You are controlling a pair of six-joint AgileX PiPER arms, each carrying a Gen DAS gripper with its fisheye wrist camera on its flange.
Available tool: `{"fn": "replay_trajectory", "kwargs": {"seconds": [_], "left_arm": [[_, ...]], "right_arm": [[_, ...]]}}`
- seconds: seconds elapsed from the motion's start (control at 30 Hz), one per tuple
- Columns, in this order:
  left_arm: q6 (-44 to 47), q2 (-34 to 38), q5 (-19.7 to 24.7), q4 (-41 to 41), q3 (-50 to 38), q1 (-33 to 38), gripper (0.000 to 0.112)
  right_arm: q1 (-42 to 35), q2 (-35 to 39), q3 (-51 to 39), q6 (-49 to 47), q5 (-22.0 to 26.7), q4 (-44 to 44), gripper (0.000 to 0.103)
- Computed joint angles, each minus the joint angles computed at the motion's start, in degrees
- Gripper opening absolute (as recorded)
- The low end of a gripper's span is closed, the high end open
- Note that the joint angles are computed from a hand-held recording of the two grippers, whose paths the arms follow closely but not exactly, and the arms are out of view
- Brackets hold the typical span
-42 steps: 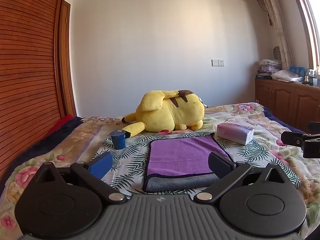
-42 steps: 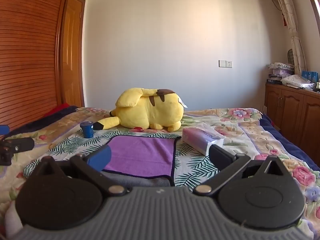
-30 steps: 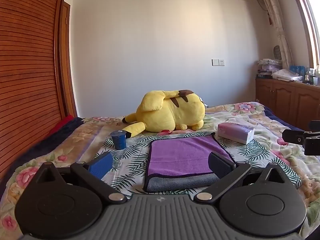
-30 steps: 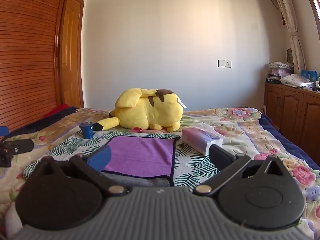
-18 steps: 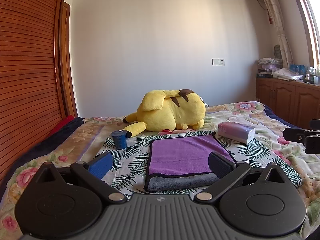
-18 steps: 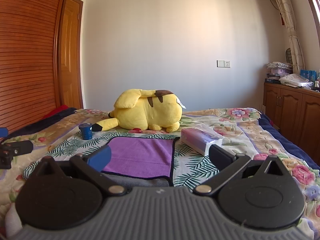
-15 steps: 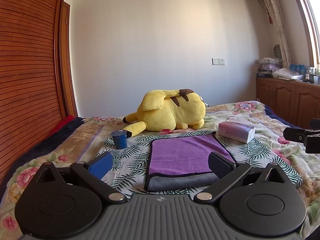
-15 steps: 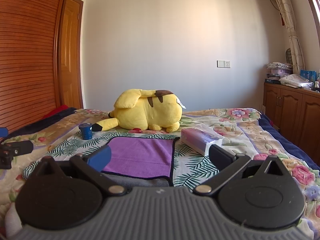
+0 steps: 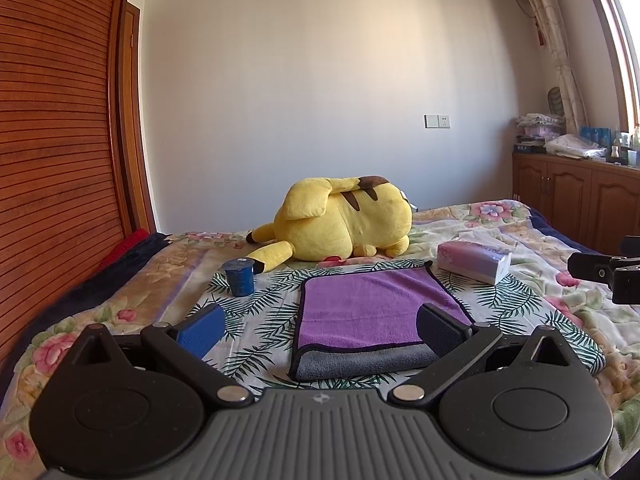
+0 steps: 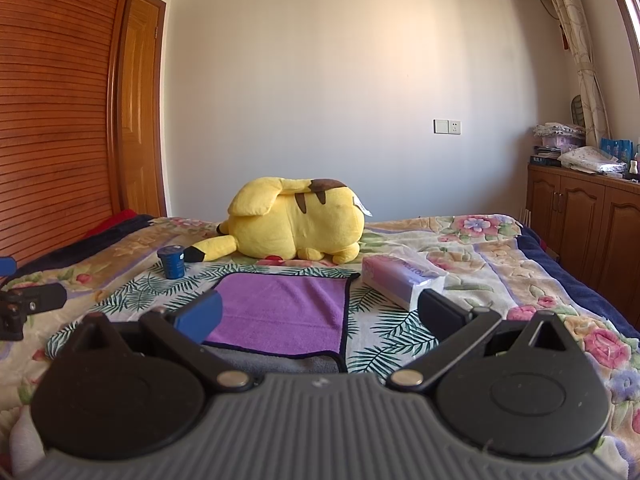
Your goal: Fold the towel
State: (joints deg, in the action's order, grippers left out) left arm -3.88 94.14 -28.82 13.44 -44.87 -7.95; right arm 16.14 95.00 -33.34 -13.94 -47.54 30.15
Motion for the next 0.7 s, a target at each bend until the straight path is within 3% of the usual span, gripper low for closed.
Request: {"fn": "replay_trajectory", "kwargs": {"seconds": [0.7], "left_arm": [[0.26, -0.15, 0.43, -0.27, -0.15, -0.17, 0.087]], "right_arm": [[-0.11, -0.32, 0.11, 0.09, 0.17, 0.0, 0.103]]}}
